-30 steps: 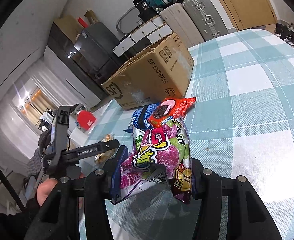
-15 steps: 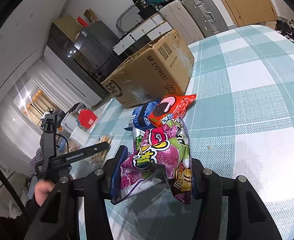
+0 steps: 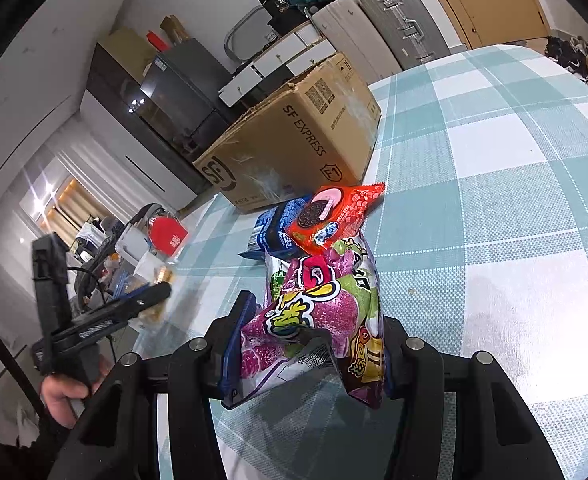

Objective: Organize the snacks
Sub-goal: 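Lift both held snacks and carry them over the cardboard box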

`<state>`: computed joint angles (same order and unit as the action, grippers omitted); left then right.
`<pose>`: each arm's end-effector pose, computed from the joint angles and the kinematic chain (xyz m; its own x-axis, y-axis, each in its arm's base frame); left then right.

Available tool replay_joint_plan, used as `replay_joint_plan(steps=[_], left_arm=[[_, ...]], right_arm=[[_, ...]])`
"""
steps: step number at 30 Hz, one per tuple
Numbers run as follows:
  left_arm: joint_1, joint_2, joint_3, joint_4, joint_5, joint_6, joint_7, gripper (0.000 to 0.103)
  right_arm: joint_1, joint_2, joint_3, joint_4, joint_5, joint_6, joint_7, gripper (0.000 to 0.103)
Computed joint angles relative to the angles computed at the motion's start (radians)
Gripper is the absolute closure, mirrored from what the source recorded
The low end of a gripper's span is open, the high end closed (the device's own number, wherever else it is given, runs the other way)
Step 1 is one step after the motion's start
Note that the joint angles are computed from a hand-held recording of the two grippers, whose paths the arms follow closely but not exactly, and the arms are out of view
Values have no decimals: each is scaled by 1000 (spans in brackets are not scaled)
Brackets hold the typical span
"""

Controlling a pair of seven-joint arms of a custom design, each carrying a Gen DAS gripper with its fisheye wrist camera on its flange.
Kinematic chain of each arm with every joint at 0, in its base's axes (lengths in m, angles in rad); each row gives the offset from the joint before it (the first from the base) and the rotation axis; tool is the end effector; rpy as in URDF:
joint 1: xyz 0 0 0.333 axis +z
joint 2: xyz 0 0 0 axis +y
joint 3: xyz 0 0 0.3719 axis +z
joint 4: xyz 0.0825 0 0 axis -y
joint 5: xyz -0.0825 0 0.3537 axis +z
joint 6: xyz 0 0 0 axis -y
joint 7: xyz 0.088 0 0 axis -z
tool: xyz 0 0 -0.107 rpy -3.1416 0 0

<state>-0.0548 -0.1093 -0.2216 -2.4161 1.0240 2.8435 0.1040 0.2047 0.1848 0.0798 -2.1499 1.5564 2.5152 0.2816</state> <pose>0.4418 -0.1748 0.4673 0.2348 -0.9685 0.0825 -0.7189 -0.2301 -0.6560 0.5421 0.1478 0.4029 0.4298 -0.6806 -0.5934 -0.8142 -0.0080 -0.5806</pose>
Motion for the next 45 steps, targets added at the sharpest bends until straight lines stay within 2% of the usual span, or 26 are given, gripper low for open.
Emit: replay_joint_plan(steps=[4, 11, 16, 21, 26, 29, 32, 39, 41, 45], left_arm=[[-1, -42, -11, 2, 4, -19, 16, 47], [27, -106, -26, 5, -21, 21, 78, 47], [55, -135, -36, 23, -86, 58, 171, 47], [31, -130, 14, 51, -278, 129, 363, 47], [-13, -115, 53, 113, -465, 140, 567, 47], [-46, -94, 73, 170, -579, 121, 704, 47], [-12, -78, 47, 234, -604, 107, 752, 47], [-51, 17, 74, 447, -861, 15, 1022, 47], [-48, 64, 69, 527, -886, -20, 1063, 47], [-49, 185, 59, 701, -920, -93, 1113, 47]], right_arm=[[10, -2, 3, 1, -12, 24, -2, 50], [27, 0, 18, 7, -95, 76, 39, 50], [25, -43, 19, 11, -108, 59, 35, 50], [31, -105, 12, 40, -97, 39, 3, 50], [43, -133, 3, 98, -113, 22, 17, 50], [46, -128, 1, 155, -141, -1, 34, 50], [51, -101, 5, 234, -217, -1, 75, 50], [28, -19, 23, 431, -313, -30, 206, 50], [30, 2, 32, 474, -349, 13, 233, 50], [10, 80, 48, 611, -428, -9, 342, 50]])
